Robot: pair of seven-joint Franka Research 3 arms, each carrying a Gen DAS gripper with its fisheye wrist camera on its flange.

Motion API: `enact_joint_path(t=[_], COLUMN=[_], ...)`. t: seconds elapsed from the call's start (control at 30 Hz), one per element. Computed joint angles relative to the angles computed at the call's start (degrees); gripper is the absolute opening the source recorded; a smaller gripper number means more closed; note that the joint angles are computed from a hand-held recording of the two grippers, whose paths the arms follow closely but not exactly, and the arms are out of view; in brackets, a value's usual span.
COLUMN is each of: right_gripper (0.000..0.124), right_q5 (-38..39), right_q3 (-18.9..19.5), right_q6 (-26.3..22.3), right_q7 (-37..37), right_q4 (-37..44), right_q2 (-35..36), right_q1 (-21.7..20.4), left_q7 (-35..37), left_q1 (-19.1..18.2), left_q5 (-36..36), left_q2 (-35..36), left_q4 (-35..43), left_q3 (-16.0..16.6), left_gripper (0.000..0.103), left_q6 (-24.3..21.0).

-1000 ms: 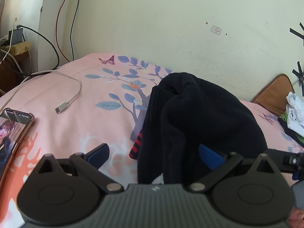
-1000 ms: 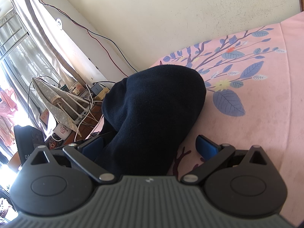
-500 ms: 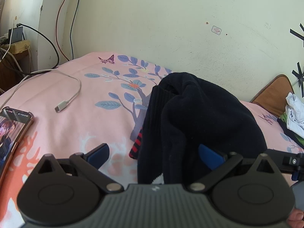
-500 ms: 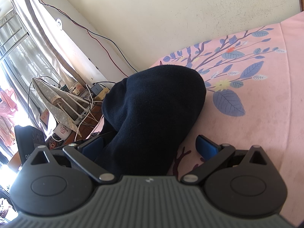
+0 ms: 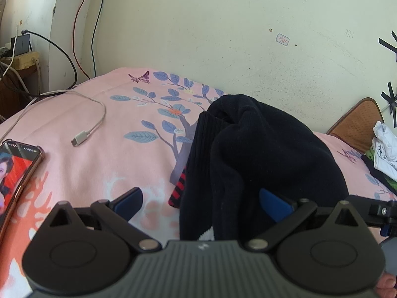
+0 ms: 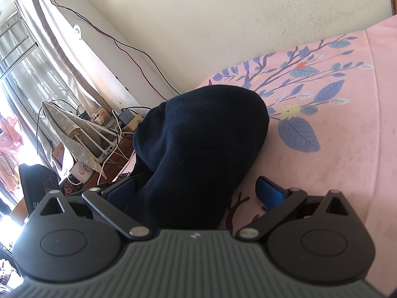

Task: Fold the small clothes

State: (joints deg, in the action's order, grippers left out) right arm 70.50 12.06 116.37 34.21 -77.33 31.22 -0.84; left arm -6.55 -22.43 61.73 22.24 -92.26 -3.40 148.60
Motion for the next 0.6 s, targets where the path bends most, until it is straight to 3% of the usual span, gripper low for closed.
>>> enact_joint_path(t=[0.2,0.6], right_gripper=[0.103,0.103], right_q5=[-0.2,-2.2], right_q3=[0.0,-0.4], right_q6=[0.1,2.7], right_q7=[0.1,2.0], right_q4=[0.1,0.1], right_q2=[0.0,-0.6], right_q1=[0.1,1.3], left_q7=[-1.5,1.4], left_q1=[2.0,1.7], left_q5=[-2.3,-4.3], left_q2=[-1.0,-0.7], left_q4=[-2.4,-1.7], left_q3=[0.2,0.5], left_gripper=[0.103,0.103], left_q6=[6.5,6.1])
